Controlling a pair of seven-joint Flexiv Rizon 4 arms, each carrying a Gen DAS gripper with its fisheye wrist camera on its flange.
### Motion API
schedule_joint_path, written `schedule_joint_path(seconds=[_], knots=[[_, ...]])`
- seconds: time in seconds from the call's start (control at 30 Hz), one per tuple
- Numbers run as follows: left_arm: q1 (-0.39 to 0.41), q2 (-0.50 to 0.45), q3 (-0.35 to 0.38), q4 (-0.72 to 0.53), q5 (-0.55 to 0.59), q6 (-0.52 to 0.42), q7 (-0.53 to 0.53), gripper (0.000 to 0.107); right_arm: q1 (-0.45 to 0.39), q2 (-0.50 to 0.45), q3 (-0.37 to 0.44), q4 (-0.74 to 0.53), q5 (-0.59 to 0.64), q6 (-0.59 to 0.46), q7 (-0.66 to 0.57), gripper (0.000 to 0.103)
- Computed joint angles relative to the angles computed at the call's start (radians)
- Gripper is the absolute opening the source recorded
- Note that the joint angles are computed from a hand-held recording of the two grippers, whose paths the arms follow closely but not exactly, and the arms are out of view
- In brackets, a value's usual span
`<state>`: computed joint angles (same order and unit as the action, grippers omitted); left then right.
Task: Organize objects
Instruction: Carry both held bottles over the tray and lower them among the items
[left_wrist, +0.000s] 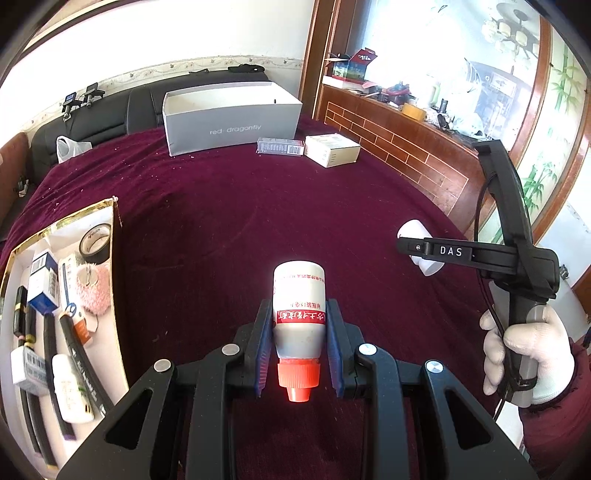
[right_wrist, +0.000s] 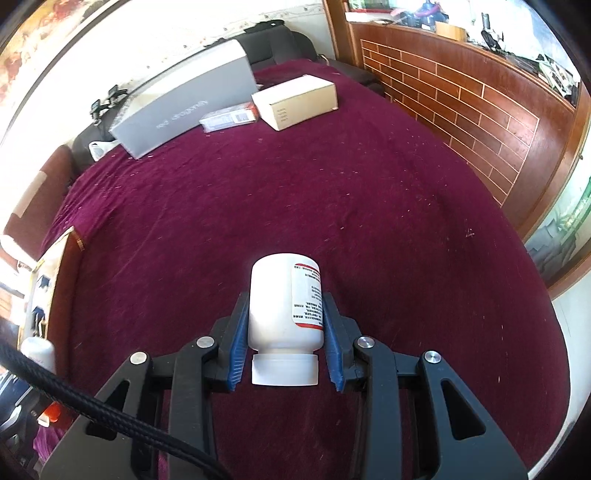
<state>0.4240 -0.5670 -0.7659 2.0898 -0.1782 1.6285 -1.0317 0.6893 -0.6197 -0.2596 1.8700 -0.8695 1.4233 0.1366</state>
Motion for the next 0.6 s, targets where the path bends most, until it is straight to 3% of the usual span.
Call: schedule_joint_path(seconds=[0.37, 0.6], knots=[[0.194, 0.022, -0.167, 0.111, 0.093, 0.058, -0.054, 0.023, 0.083, 0.057, -0.072, 0.03, -0.194, 0.063, 0.144, 0.033], [0.3, 0.025, -0.239, 0.154, 0.184, 0.088, -0.122, 0.023, 0.055, 0.073, -0.021, -0.009, -0.338, 0.053, 0.222, 0.033]])
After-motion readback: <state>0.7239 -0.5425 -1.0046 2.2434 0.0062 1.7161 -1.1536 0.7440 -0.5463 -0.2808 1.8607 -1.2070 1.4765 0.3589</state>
